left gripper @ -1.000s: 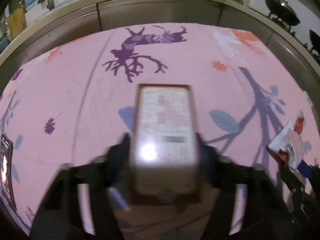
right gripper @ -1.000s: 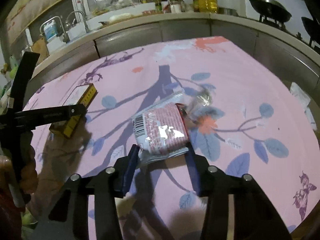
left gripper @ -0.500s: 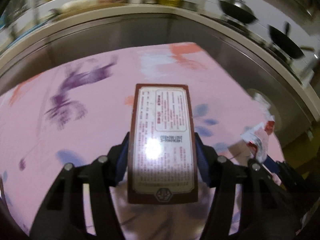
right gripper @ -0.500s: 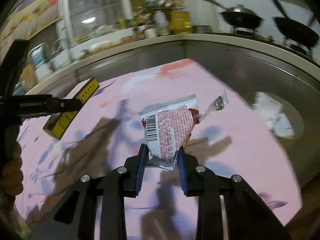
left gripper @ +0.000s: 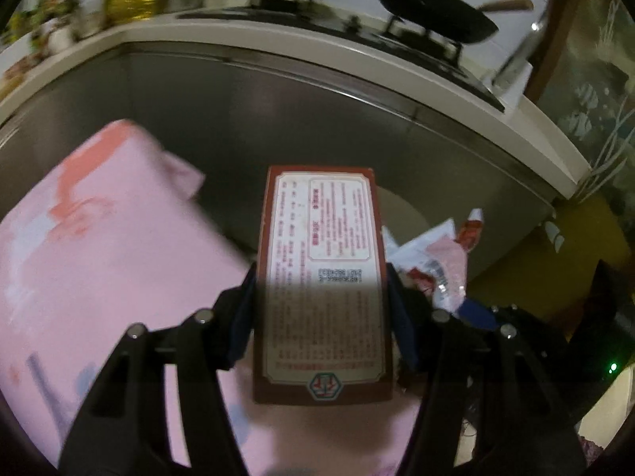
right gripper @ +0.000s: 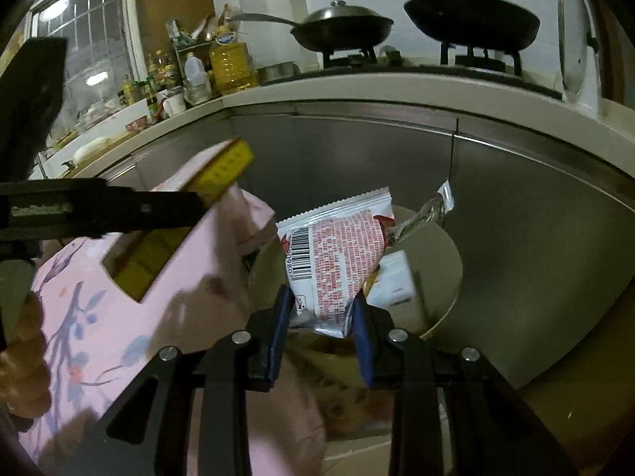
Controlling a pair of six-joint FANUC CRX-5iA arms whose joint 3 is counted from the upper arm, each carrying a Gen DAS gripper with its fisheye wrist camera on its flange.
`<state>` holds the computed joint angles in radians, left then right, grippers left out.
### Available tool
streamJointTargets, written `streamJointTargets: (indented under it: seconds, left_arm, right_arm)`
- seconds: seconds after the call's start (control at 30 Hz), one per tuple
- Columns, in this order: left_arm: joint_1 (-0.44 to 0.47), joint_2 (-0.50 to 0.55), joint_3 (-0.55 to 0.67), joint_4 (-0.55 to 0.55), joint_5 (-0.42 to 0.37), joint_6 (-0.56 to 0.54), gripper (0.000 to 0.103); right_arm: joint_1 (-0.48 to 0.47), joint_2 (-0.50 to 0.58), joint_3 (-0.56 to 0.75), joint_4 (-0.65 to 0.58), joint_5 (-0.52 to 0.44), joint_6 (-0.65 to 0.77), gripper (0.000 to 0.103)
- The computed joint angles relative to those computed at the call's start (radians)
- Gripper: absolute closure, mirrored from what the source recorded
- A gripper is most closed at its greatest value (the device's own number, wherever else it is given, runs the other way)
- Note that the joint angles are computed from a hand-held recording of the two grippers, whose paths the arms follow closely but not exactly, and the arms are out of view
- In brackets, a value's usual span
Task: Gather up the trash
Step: 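Carry the paper box and snack packet to the beige bin and release them, then grasp the yellow box with the right tool and drop it into the bin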
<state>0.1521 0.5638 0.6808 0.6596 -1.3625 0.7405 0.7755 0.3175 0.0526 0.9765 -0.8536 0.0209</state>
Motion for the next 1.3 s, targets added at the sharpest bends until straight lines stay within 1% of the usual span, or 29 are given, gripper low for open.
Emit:
streamJointTargets:
  seconds: [0.07, 0.1, 0.13, 0.17, 0.2, 0.23, 0.3, 0.33, 0.4, 0.53, 0.67, 0.73, 0.8, 0.87, 0.97, 1.03, 1.1, 1.23, 1.27, 1.3]
  left_arm:
    - [-0.032, 0.049, 0.068, -0.021, -0.018, 0.030, 0.046]
    - [-0.051, 0.083, 0.113, -0.039, -0.035, 0.049, 0.046]
    - [-0.059, 0.107, 0.146, -0.052, -0.051, 0.059, 0.045]
    - [-0.072, 0.137, 0.189, -0.074, -0.075, 0.079, 0.040]
    - [-0.083, 0.171, 0.238, -0.097, -0.105, 0.106, 0.033]
    - [-0.086, 0.183, 0.252, -0.107, -0.115, 0.119, 0.021]
    - [-0.091, 0.201, 0.270, -0.119, -0.112, 0.147, 0.020]
    - [-0.091, 0.203, 0.271, -0.122, -0.111, 0.151, 0.020]
    - [-0.084, 0.207, 0.281, -0.116, -0.113, 0.164, 0.020]
    - [-0.058, 0.171, 0.232, -0.080, -0.075, 0.168, 0.020]
    - [-0.022, 0.093, 0.127, -0.036, -0.015, 0.136, 0.020]
    - [0.000, 0.038, 0.047, -0.011, 0.019, 0.097, 0.020]
    - [0.023, -0.019, -0.032, 0.004, 0.053, 0.060, 0.020]
    - [0.040, -0.054, -0.077, 0.012, 0.067, 0.037, 0.020]
    - [0.071, -0.097, -0.128, 0.015, 0.065, 0.016, 0.020]
    - [0.089, -0.115, -0.146, 0.014, 0.061, 0.010, 0.020]
    - [0.112, -0.135, -0.169, 0.015, 0.066, 0.001, 0.020]
    - [0.146, -0.160, -0.200, 0.022, 0.073, -0.009, 0.020]
    - [0.153, -0.160, -0.198, 0.022, 0.066, -0.005, 0.020]
    - [0.159, -0.161, -0.198, 0.023, 0.061, -0.003, 0.020]
  right_arm:
    - [-0.033, -0.009, -0.010, -0.052, 0.068, 0.043, 0.075]
    - [-0.041, -0.011, -0.014, -0.071, 0.089, 0.054, 0.073]
    - [-0.050, -0.013, -0.019, -0.093, 0.113, 0.069, 0.065]
    - [-0.063, -0.009, -0.019, -0.124, 0.137, 0.089, 0.059]
    - [-0.070, -0.011, -0.032, -0.120, 0.153, 0.078, 0.047]
    - [-0.072, -0.017, -0.051, -0.100, 0.167, 0.051, 0.037]
    - [-0.082, -0.030, -0.089, -0.048, 0.202, -0.016, 0.029]
    - [-0.085, -0.041, -0.107, -0.028, 0.220, -0.041, 0.028]
    - [-0.081, -0.054, -0.127, 0.010, 0.218, -0.084, 0.028]
    - [-0.078, -0.090, -0.173, 0.091, 0.226, -0.203, 0.028]
    - [-0.060, -0.124, -0.216, 0.150, 0.225, -0.308, 0.028]
    - [-0.038, -0.135, -0.223, 0.150, 0.210, -0.331, 0.028]
    - [-0.020, -0.126, -0.197, 0.112, 0.190, -0.288, 0.028]
    - [0.014, -0.076, -0.107, 0.025, 0.098, -0.131, 0.028]
    - [0.030, 0.014, 0.045, -0.118, -0.036, 0.114, 0.028]
    - [0.022, 0.074, 0.134, -0.172, -0.111, 0.215, 0.028]
    - [0.012, 0.116, 0.192, -0.191, -0.165, 0.251, 0.028]
    - [-0.009, 0.157, 0.233, -0.159, -0.214, 0.221, 0.028]
    - [-0.013, 0.155, 0.236, -0.169, -0.208, 0.218, 0.028]
    - [-0.015, 0.140, 0.222, -0.179, -0.180, 0.210, 0.028]
